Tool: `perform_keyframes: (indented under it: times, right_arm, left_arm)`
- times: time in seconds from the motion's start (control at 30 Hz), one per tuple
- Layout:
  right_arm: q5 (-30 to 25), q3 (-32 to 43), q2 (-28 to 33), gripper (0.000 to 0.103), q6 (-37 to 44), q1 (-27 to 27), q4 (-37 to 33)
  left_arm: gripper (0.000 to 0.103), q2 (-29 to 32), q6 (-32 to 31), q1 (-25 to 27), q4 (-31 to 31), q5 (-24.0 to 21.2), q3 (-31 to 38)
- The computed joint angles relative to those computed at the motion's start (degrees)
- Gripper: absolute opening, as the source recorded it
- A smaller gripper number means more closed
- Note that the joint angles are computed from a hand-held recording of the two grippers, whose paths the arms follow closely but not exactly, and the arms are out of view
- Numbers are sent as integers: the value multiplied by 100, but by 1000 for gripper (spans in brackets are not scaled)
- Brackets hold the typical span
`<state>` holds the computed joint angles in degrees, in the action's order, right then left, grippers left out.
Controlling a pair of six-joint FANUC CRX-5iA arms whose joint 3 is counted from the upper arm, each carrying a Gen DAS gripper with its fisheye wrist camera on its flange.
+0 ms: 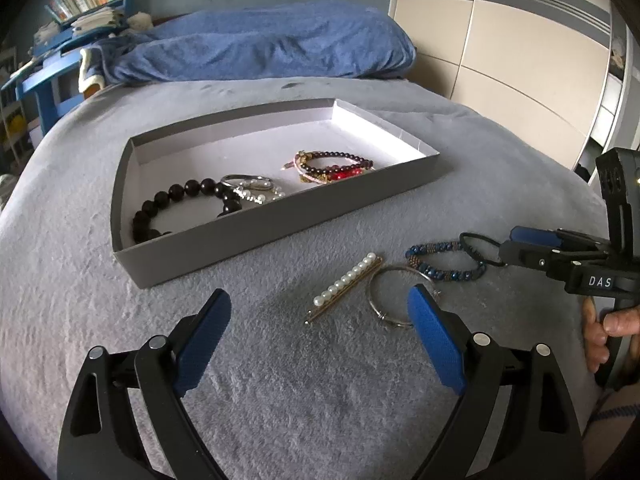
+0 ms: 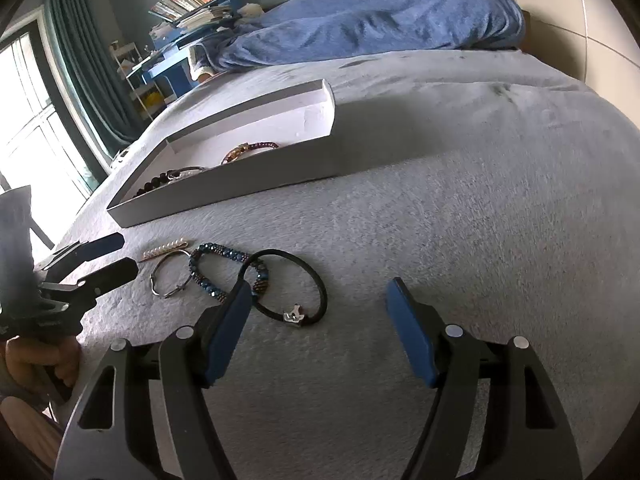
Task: Organize jewelry
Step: 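Move both open tools toward the pearl hair pin and black hair tie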
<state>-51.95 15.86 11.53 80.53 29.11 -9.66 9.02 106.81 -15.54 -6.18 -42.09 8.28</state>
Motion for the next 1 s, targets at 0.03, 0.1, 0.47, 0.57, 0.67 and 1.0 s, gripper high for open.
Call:
perform_keyframes:
  times: [0.03, 0.1, 0.47, 0.57, 0.67, 1.0]
  right_arm:
    - [-1, 5, 6, 70, 7, -5, -5]
    - [2, 1, 3, 70, 10, -5, 0]
    - [15, 7, -8, 70, 5, -86, -158]
    - [-10, 45, 17, 70, 14, -122, -212]
    - [-3, 46, 23, 70, 37, -125, -196]
    - [1, 46, 26, 70, 40, -131, -202]
  left_arm:
    - [90, -5, -1, 1, 1, 6, -6]
    - [90, -3, 6, -3, -13, 8, -1]
    - [89, 4, -267, 7, 160, 95, -9]
    - [88, 88, -440, -12, 229, -10, 93]
    - [85, 221, -633, -14, 332, -170, 238]
    - [61, 493, -779, 79, 529, -397, 560]
